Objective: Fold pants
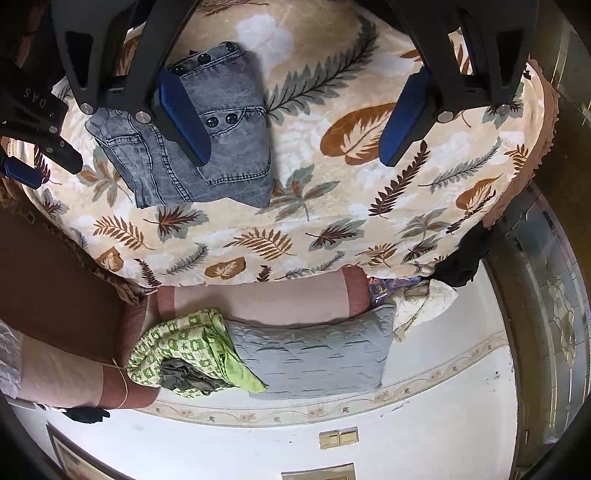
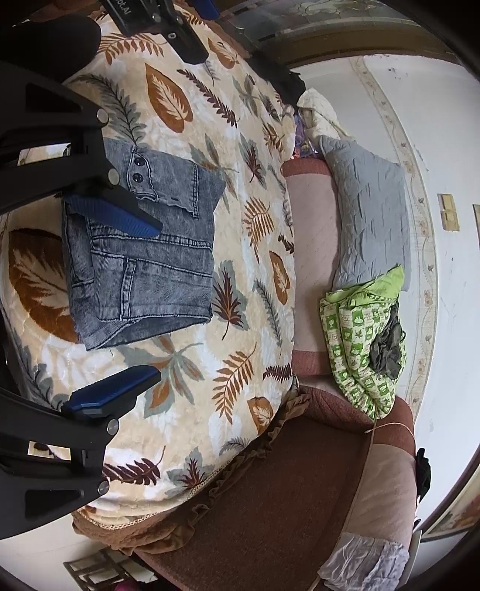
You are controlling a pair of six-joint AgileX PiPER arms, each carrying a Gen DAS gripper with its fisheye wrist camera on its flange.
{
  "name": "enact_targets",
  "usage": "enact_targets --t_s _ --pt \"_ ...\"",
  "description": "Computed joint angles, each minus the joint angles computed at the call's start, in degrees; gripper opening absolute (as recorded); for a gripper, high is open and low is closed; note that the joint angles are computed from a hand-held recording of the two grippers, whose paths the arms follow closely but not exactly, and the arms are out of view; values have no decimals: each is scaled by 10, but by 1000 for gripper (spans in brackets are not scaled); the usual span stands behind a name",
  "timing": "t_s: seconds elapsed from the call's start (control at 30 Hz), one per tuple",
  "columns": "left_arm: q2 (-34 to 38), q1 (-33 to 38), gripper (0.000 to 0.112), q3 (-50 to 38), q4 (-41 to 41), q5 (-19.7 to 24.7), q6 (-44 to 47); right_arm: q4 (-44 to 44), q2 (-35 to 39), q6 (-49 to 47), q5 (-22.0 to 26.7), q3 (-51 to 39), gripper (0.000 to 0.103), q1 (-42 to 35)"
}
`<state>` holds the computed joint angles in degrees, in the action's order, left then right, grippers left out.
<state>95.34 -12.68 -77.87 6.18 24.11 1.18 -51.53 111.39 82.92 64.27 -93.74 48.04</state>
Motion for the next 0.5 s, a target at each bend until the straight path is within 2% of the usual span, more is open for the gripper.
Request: enact_targets --t_s 0.5 --pt "-4 -3 92 2 -3 0 4 -3 5 -6 12 -7 75 1"
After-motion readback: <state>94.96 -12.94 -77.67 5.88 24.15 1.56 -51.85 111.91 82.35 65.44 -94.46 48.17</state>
